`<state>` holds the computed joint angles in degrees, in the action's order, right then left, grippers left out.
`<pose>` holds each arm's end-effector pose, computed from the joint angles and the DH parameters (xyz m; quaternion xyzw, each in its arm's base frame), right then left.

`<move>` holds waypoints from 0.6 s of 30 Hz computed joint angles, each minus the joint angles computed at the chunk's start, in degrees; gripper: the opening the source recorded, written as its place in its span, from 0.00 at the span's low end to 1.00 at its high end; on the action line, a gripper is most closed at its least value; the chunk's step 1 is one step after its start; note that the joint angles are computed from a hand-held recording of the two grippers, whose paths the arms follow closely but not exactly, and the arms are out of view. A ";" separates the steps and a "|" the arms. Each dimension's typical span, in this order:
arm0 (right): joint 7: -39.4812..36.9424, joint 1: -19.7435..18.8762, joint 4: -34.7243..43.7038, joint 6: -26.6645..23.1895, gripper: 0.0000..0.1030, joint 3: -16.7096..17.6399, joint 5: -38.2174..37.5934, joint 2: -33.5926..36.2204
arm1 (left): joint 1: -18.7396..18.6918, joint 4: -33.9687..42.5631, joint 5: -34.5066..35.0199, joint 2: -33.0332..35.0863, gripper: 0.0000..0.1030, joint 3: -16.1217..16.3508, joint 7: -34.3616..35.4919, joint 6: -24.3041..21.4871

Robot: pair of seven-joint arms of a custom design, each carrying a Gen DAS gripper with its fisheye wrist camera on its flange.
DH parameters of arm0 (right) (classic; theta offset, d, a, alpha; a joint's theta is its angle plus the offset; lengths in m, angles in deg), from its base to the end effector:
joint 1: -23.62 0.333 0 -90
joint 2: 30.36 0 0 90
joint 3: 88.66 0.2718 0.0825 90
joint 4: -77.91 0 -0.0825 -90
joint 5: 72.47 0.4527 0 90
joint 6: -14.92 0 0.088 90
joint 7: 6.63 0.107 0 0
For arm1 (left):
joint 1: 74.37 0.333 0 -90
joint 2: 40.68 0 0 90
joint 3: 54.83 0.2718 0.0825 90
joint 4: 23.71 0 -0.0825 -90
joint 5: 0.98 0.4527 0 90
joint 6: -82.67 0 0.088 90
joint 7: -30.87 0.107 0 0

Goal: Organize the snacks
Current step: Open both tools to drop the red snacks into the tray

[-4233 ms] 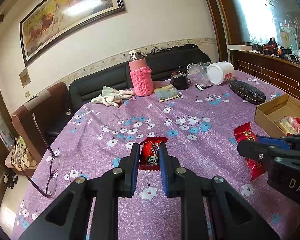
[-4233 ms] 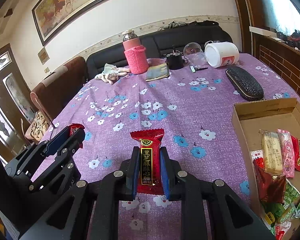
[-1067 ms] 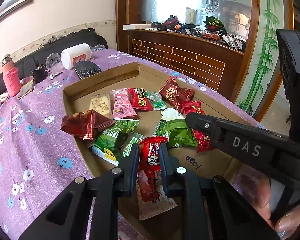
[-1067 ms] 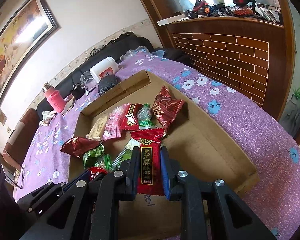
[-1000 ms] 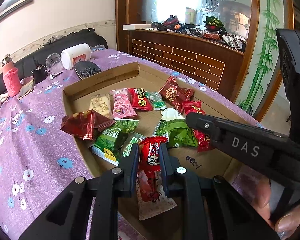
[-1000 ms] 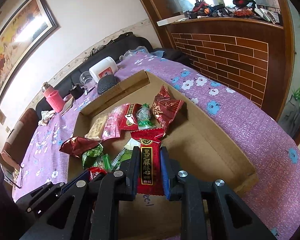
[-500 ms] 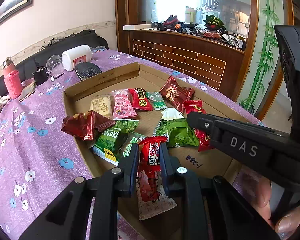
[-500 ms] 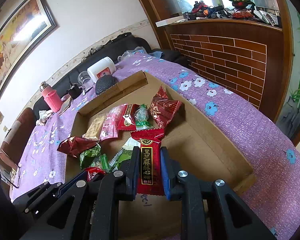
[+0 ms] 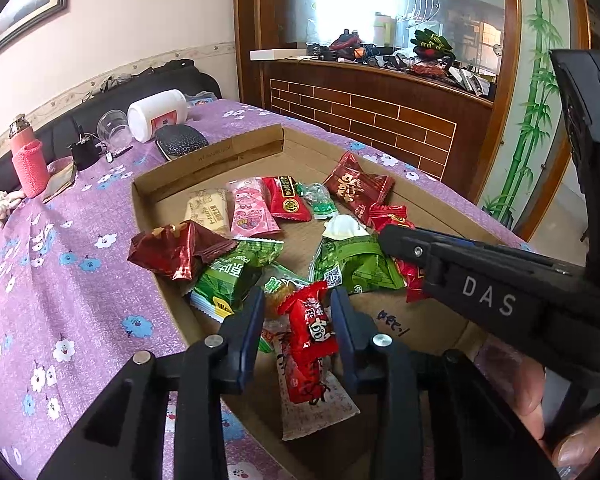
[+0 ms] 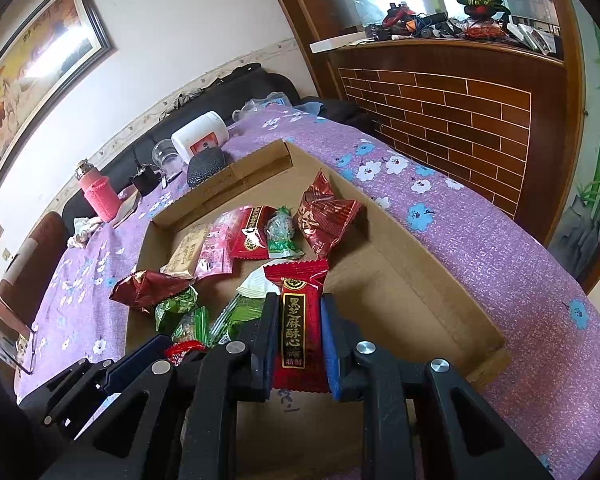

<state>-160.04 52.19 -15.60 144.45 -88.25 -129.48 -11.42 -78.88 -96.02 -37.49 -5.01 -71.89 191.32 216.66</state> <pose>0.6551 0.3369 0.4014 -0.2635 0.8642 -0.3001 0.3059 0.7665 -0.2531 0.4074 -0.1852 0.8947 -0.3976 0.0840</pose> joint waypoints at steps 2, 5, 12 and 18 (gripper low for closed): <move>-0.03 0.01 0.02 0.00 0.21 0.01 0.05 0.01 | -0.02 -0.29 -0.05 -0.17 0.33 -0.01 0.01 0.39; -0.05 0.03 0.05 -0.04 0.21 0.00 0.08 0.02 | 0.13 -0.73 -0.39 -0.42 0.42 -0.15 0.35 0.87; -0.06 0.02 0.03 -0.01 0.21 -0.01 0.10 -0.01 | 0.07 -1.29 -0.72 -0.76 0.52 -0.11 0.58 1.70; 0.64 0.40 0.11 0.16 0.41 -0.19 -1.65 0.04 | -0.05 -1.28 -0.44 -0.74 0.53 -0.02 0.06 1.94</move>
